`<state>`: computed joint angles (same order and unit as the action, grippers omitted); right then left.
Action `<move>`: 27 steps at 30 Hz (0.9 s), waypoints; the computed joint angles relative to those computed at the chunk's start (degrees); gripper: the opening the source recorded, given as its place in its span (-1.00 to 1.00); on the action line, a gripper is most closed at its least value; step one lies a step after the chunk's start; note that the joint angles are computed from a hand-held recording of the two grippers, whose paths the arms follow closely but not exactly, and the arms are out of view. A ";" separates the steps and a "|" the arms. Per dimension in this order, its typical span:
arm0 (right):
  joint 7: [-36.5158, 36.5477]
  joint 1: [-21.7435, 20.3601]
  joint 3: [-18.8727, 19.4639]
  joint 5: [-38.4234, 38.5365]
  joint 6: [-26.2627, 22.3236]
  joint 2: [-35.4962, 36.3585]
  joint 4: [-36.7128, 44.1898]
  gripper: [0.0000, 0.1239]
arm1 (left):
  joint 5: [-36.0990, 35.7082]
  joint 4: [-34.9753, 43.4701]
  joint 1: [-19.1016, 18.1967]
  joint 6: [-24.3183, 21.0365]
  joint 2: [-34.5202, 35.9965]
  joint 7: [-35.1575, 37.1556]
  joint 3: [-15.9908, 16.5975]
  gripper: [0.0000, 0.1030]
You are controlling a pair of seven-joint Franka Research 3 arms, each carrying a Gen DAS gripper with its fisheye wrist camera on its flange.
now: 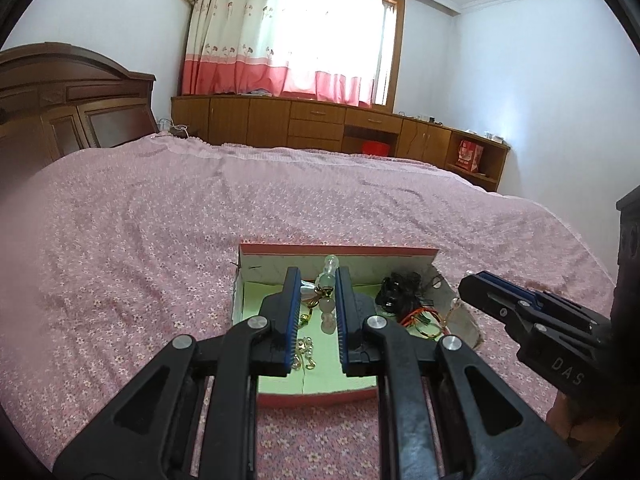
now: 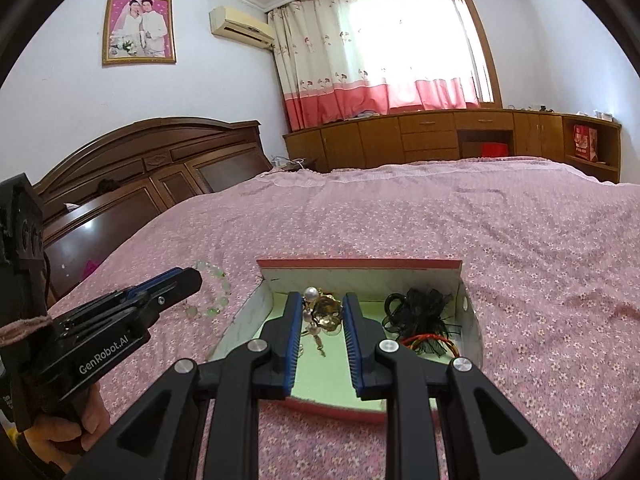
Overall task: Organize jewelry
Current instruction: 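Carry the bead bracelet with the left tool while the right tool carries the pendant into the box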
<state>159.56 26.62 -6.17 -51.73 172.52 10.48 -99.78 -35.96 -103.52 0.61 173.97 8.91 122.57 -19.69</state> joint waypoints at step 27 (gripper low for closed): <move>-32.18 -0.25 1.64 37.70 -6.68 12.50 7.68 -0.64 | 24.35 7.97 -1.22 -12.80 10.98 -23.21 3.43 -0.84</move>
<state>127.38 26.37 -4.54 -14.03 165.84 22.98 -92.11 -11.61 -95.54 -0.61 161.18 19.89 99.36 -16.26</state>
